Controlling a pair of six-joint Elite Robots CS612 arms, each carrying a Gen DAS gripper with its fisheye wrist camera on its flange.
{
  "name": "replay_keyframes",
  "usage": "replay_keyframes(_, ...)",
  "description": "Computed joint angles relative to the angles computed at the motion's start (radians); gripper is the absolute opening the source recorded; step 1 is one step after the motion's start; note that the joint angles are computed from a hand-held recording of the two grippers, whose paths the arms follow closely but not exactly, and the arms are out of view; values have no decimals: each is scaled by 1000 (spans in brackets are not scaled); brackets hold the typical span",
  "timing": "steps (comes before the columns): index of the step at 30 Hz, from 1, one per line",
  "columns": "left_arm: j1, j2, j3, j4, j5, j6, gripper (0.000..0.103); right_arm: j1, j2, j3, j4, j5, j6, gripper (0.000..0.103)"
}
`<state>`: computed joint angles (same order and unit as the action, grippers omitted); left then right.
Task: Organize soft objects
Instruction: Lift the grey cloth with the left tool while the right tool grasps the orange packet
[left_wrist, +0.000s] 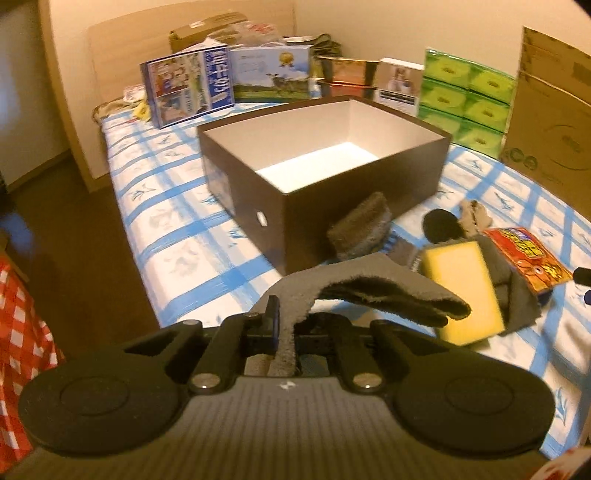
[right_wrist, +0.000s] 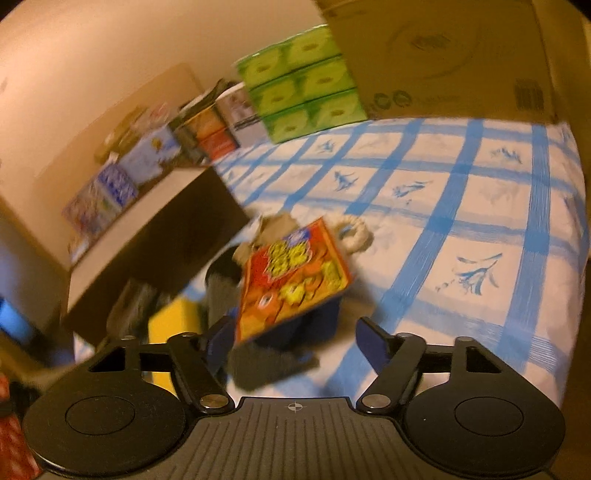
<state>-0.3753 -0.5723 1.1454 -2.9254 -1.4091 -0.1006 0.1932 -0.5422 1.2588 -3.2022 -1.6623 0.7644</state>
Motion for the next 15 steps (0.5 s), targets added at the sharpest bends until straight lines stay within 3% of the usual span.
replay_keyframes(6,7,8,-17,36,49,-35,6,-32,40,-38,-30,39,151,58)
replay_keyframes(8,8,11,-22,44,61,-42,6,-38,56,-58,-36,54,178,49)
replay_keyframes(11,10,14,-27,47,67,-45,6,-42,68,-76,-45,65,194,30)
replay_keyframes(15,10,20,-38,59,67,-44,6,-31,76,-91,-100,17,145,23)
